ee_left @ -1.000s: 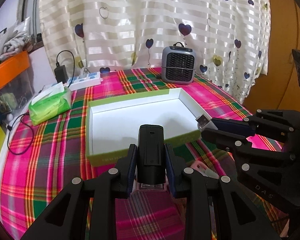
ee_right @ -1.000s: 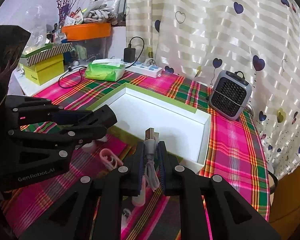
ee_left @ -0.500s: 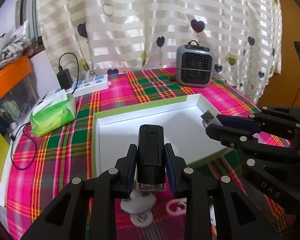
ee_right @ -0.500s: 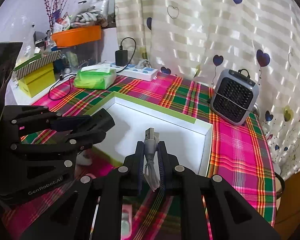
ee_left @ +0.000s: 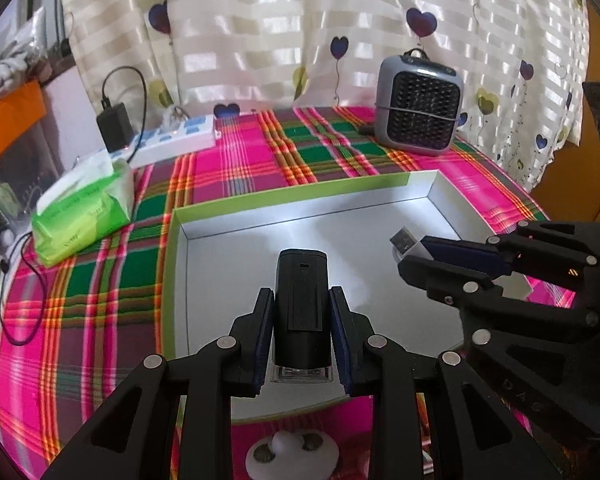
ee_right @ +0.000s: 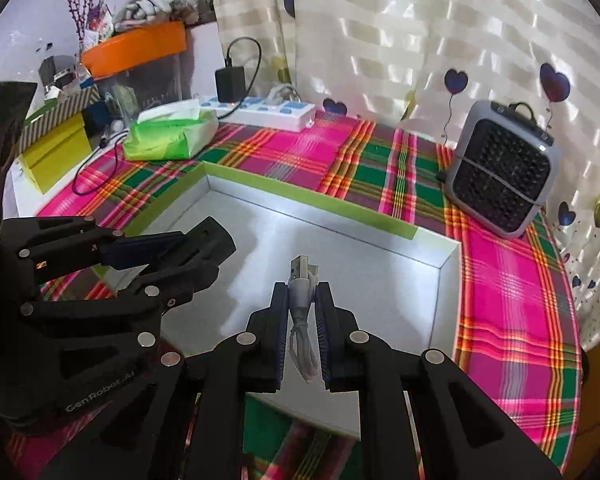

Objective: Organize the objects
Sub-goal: 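Carry black device with left gripper into box while right gripper carries cable there, then lower black device into box and open left gripper while right gripper releases cable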

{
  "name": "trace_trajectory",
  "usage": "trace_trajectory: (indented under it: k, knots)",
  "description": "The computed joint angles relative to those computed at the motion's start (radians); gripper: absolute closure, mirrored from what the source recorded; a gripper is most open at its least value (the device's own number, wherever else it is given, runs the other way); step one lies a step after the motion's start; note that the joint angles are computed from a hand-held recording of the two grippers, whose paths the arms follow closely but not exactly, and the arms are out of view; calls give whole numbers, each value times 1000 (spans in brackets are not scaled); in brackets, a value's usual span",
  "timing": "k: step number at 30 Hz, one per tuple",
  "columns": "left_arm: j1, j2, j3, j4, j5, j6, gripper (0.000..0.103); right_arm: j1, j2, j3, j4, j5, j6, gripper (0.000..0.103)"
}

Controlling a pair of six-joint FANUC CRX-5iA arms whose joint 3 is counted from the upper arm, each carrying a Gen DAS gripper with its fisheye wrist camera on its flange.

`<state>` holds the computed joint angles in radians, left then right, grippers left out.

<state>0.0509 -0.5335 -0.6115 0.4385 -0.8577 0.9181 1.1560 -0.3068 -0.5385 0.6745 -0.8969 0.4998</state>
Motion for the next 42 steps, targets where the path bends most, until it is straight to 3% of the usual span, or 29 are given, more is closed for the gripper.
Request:
trace_trajectory:
  k: [10, 16, 26, 42]
  knots:
    - [-30, 82, 34, -31, -22, 22, 78, -54, 59, 55, -132, 0, 106, 89]
    - [-28, 85, 30, -25, -16, 13, 78, -57, 61, 61, -143, -4, 121, 88]
    - [-11, 39, 3, 26, 3, -33, 77, -11, 38, 27, -13, -62, 14, 68]
    - [63, -149, -65, 121, -76, -103, 77, 184, -74, -49, 179, -212, -160, 67]
